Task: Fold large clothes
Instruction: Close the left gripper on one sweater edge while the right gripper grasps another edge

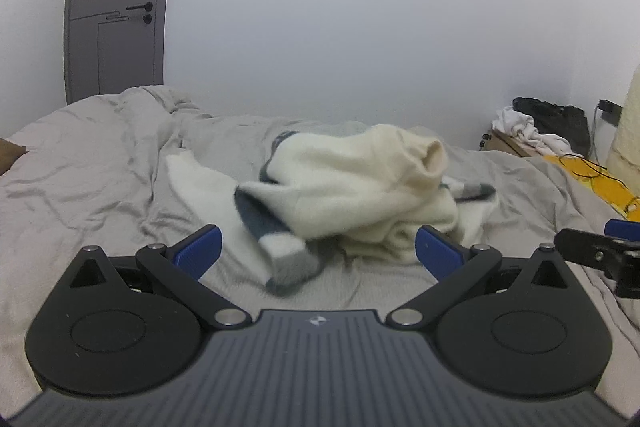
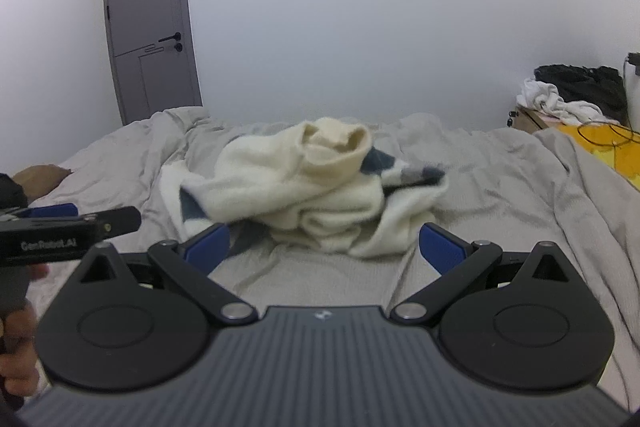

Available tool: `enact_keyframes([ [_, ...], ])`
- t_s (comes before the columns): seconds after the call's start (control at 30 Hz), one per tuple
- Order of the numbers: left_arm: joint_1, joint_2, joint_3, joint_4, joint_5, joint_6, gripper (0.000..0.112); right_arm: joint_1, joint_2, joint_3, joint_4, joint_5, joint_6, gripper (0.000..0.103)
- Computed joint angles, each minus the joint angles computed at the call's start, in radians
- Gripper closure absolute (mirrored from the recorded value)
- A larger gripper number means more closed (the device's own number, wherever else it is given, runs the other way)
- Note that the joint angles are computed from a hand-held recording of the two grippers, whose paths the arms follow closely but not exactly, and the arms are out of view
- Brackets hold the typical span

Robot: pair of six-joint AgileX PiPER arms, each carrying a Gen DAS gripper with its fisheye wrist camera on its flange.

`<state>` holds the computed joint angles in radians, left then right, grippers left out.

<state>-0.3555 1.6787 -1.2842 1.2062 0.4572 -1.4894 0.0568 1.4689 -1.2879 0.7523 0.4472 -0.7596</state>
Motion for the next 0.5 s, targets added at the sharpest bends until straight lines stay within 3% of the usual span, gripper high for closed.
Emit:
enact_keyframes([
  [0.13, 0.088, 0.114, -0.158, -0.259, -0.086, 0.285, 0.009, -0.014, 0.153, -0.196, -0.018, 0.093, 0.056, 0.000],
  [0.23, 0.128, 0.211, -0.291, -0.438, -0.096, 0.493, 0.009, -0.001, 0.264, -0.329, -0.065, 0.108, 0.107, 0.001],
  [0.37, 0.184, 0.346, -0.472, -0.754, -0.113, 0.815, 0.009, 0.015, 0.426, -0.538, -0.148, 0.147, 0.202, 0.011],
  [0.47, 0.206, 0.461, -0.637, -0.902, -0.075, 0.965, 0.009, 0.020, 0.575, -0.757, -0.220, 0.208, 0.300, 0.026],
  [0.5, 0.214, 0.505, -0.701, -0.968, -0.064, 1.028, 0.009, 0.022, 0.637, -0.856, -0.256, 0.236, 0.344, 0.027],
])
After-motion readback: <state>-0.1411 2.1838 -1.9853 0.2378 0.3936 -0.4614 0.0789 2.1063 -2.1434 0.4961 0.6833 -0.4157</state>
